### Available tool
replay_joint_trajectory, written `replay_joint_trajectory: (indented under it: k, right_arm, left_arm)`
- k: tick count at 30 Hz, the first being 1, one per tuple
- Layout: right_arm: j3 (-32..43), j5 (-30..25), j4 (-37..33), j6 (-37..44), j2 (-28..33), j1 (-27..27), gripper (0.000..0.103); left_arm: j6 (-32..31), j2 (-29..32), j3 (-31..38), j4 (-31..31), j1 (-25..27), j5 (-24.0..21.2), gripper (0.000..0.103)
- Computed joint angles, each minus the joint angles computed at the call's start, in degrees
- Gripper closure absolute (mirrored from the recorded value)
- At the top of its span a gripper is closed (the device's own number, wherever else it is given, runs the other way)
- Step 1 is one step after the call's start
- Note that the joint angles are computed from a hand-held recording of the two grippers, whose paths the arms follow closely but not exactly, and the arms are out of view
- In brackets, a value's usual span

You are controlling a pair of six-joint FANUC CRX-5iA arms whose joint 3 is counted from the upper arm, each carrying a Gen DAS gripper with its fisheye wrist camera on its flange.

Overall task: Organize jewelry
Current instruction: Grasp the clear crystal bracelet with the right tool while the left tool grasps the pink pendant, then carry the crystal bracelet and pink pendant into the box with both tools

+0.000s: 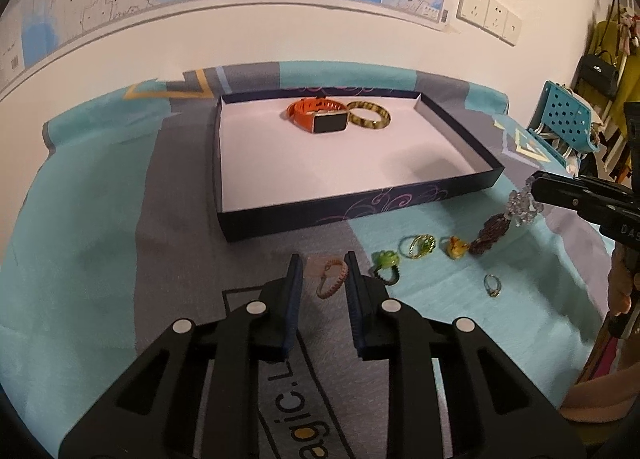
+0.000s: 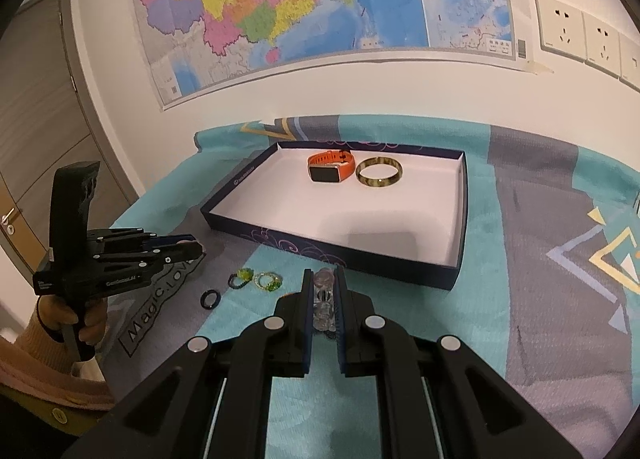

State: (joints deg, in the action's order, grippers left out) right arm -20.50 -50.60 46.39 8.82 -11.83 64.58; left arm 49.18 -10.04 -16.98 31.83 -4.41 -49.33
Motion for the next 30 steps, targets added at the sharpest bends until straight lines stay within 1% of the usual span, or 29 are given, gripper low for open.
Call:
replay_joint_trajectory:
  k: [13,21,30]
  right_arm:
    - [2.03,1.18,1.21,2.92,1.04,-1.94,0.095]
    - [4.25,3.23,0.76,6.20,2.78,-4.75,0.095]
    - [6.67,4.76,-0.90,9.29,4.97,-7.73,0.095]
  left_arm:
    - [-1.92,0.58,1.50,2.71,-0.90,1.64,0.082]
    - [-1.61,3.20,4.33,3.16,-2.24,3.25,0.082]
    - [-0.22,5.97,7.65,1.94,-3.79,4.71,0.082]
